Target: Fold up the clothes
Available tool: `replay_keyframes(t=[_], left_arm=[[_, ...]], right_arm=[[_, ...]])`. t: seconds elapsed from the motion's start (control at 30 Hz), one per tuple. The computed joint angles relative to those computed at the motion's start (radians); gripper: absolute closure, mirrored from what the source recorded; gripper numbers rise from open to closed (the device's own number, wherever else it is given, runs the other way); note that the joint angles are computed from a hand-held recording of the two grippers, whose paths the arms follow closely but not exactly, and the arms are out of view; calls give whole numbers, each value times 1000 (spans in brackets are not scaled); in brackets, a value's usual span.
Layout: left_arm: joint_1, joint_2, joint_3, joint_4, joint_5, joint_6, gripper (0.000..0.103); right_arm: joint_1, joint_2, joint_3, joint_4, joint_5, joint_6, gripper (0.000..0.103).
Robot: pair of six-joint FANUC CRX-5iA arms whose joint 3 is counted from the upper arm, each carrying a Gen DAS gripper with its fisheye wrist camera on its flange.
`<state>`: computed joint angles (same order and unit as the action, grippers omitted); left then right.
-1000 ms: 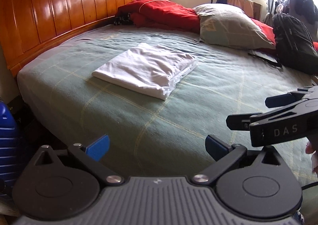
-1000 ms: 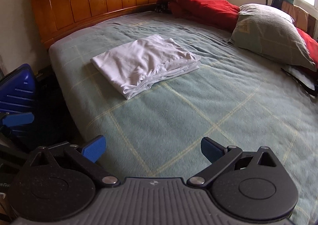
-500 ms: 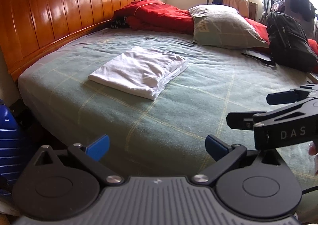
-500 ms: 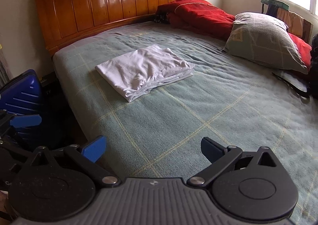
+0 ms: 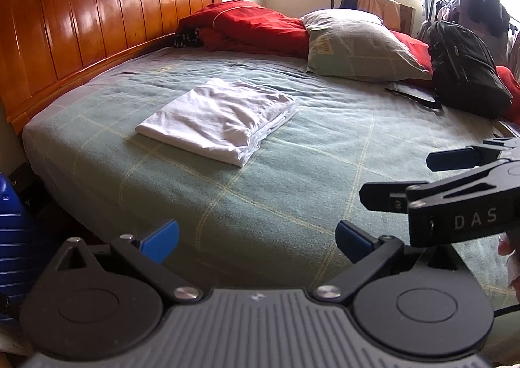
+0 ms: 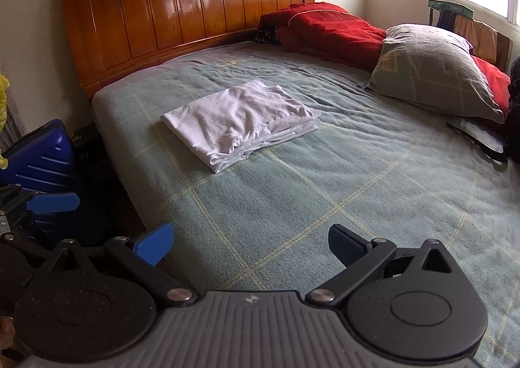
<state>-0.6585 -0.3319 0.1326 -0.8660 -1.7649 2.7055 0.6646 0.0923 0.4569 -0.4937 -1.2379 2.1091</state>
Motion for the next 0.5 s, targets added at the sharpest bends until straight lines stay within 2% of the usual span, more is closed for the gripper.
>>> replay_keyframes(t=[0.5], left_arm=[[7, -3, 1, 8, 6, -7, 1]], right_arm=[[1, 0, -1, -3, 2, 0, 0]])
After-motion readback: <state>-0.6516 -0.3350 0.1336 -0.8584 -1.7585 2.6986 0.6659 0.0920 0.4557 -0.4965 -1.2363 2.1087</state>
